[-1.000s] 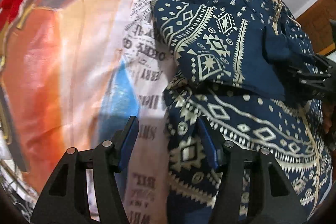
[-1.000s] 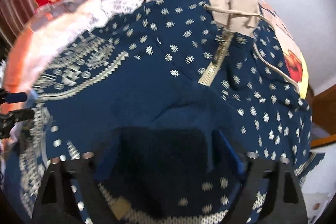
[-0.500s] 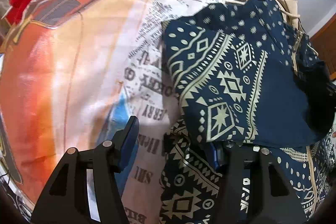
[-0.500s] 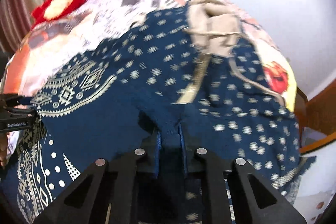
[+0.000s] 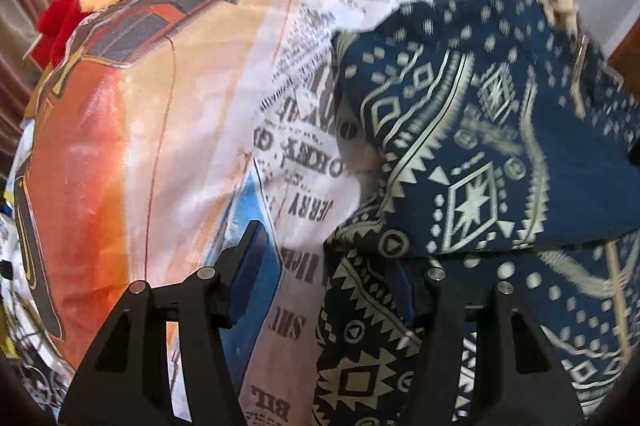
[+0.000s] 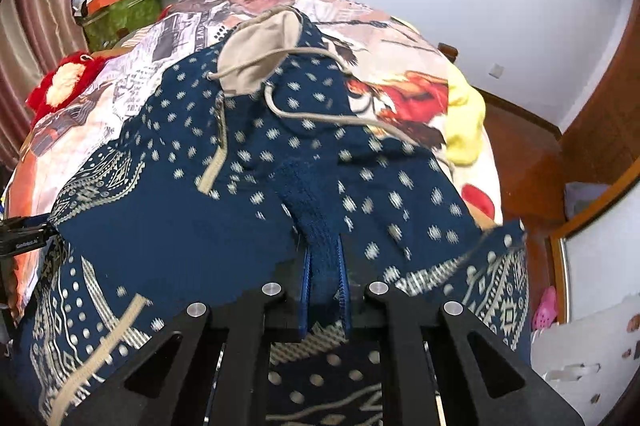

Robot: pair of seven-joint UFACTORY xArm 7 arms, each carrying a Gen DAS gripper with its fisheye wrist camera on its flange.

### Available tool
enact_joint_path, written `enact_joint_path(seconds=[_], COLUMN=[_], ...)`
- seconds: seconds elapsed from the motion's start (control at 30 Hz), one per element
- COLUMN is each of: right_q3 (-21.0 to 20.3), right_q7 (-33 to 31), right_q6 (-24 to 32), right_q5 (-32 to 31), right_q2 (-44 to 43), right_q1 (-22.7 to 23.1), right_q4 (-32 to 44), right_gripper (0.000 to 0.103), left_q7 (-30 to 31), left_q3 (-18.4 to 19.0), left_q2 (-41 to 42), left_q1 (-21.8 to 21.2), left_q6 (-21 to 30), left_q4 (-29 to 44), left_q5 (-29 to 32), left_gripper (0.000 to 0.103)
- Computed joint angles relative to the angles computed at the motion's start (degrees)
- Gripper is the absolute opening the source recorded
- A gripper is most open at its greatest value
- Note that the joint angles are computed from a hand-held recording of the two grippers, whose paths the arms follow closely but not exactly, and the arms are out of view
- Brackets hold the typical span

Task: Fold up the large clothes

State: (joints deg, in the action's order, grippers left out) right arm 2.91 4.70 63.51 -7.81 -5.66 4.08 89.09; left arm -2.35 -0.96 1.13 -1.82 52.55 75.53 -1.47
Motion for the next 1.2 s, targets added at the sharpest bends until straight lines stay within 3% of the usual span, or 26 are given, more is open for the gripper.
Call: enact_joint_path(seconds=[0.13, 0.3, 0.43, 0.57, 0.9, 0.97, 1.2], right_q3=[-0.37, -2.02, -2.15, -3.53, -2.88, -2.77, -3.6], right_q7=[0.68, 1.97, 3.95, 2.67, -0.18, -0.33, 2.57], right_q6=[0.8, 7.58, 10.85, 11.66, 13.15, 12.92, 10.46], right_q5=[0.21, 5.63, 4.3, 8.57, 3.65, 1.75, 4.09], right_q2=[-1.75, -0.58, -0.28, -0.92, -5.31, -6.53, -6.31], right_q1=[-0.5, -1.91, -2.84, -4.01, -4.98, -5.3, -6.33], right_q4=[-2.74, -0.97, -0.6, -0.95, -3.58, -4.37, -2.15], right_gripper=[0.01, 0.01, 0.01, 0.01, 0.01, 0.01, 0.01], left_q7=[-0.66, 0.75, 1.27, 1.95, 4.74, 7.17, 9.48], left_q3=[0.42, 0.71, 0.72, 0.87, 0.58, 0.68, 0.01], left_q2=[0.12, 0.38, -0.17, 0.17, -3.77, -5.18, -3.87], left_q1=[0.47, 1.13, 1.26, 1.5, 1.12, 1.13, 0.02], left_q6=[0.07, 0.48, -0.15, 0.21, 2.15, 2.44, 3.24], left_q4=[-0.43, -0.27, -1.06, -0.53, -1.53, -1.22, 5.94], left_q5=[-1.26, -2.28, -1.37, -0.87, 5.33, 4.85, -0.27], left_gripper=[0.067, 0.071, 0.073, 0.073, 0.072, 0.072, 0.073])
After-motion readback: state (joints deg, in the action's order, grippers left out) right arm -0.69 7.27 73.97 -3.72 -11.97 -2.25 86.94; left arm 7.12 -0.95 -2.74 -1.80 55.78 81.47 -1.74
